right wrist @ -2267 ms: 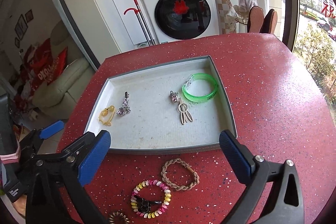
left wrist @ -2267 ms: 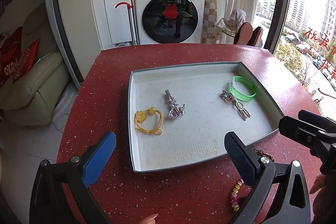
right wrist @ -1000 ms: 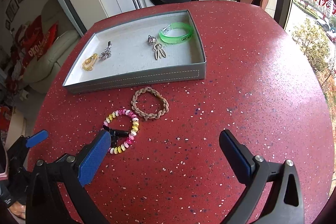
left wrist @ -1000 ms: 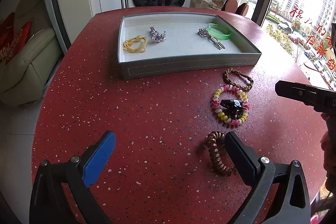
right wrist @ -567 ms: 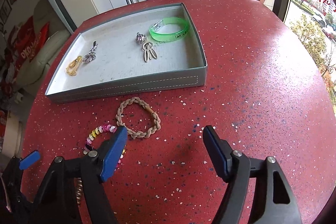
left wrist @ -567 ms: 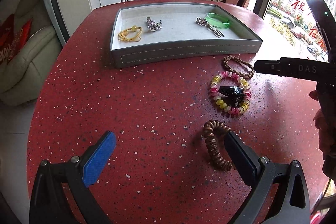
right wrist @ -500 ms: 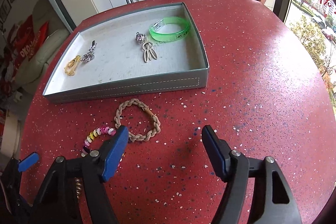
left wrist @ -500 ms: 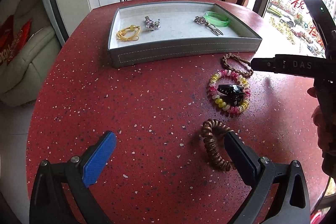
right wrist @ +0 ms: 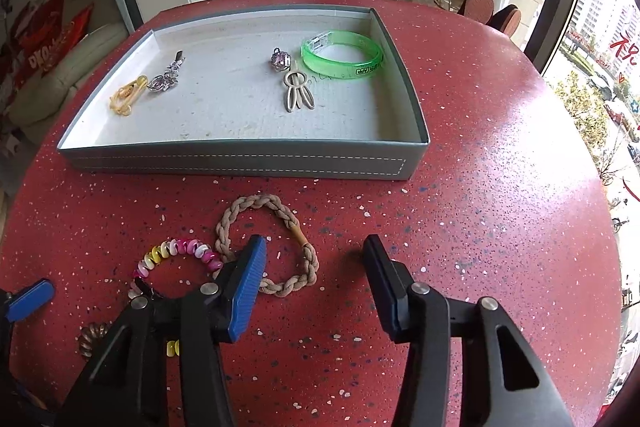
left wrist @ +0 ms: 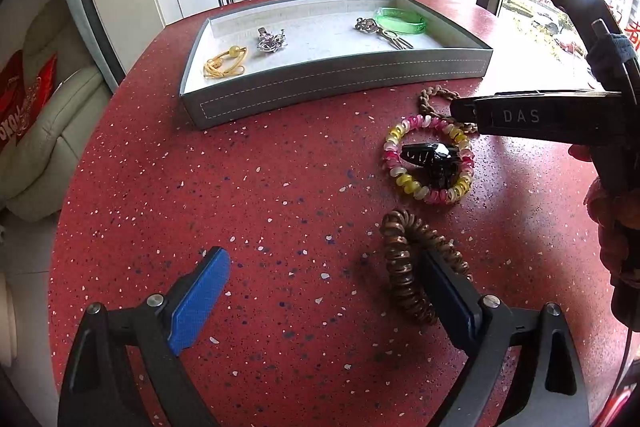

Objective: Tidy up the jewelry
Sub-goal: 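Grasp the coiled brown hair tie with the left tool while the right tool grasps the braided bracelet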

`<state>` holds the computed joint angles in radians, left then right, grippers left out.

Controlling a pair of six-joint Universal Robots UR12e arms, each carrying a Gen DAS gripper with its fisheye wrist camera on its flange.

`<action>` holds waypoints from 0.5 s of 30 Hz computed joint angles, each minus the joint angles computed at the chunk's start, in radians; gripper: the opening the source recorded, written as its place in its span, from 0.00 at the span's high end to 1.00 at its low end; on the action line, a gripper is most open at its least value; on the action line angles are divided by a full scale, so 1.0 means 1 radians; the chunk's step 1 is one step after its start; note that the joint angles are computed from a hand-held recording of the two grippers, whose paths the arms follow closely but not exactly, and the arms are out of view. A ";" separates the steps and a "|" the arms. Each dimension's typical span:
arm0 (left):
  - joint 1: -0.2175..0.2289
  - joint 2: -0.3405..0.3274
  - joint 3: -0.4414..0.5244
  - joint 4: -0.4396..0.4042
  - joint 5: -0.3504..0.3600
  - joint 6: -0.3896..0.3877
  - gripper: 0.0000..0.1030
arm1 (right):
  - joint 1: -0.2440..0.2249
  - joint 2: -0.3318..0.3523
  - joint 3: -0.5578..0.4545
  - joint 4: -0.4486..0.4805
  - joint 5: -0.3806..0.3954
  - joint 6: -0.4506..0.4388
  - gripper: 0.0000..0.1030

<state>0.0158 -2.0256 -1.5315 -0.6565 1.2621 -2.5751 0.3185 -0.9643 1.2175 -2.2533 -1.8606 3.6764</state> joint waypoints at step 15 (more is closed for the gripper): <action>-0.002 0.018 -0.015 -0.009 -0.045 0.070 0.54 | 0.003 0.002 -0.008 0.005 0.014 -0.009 0.93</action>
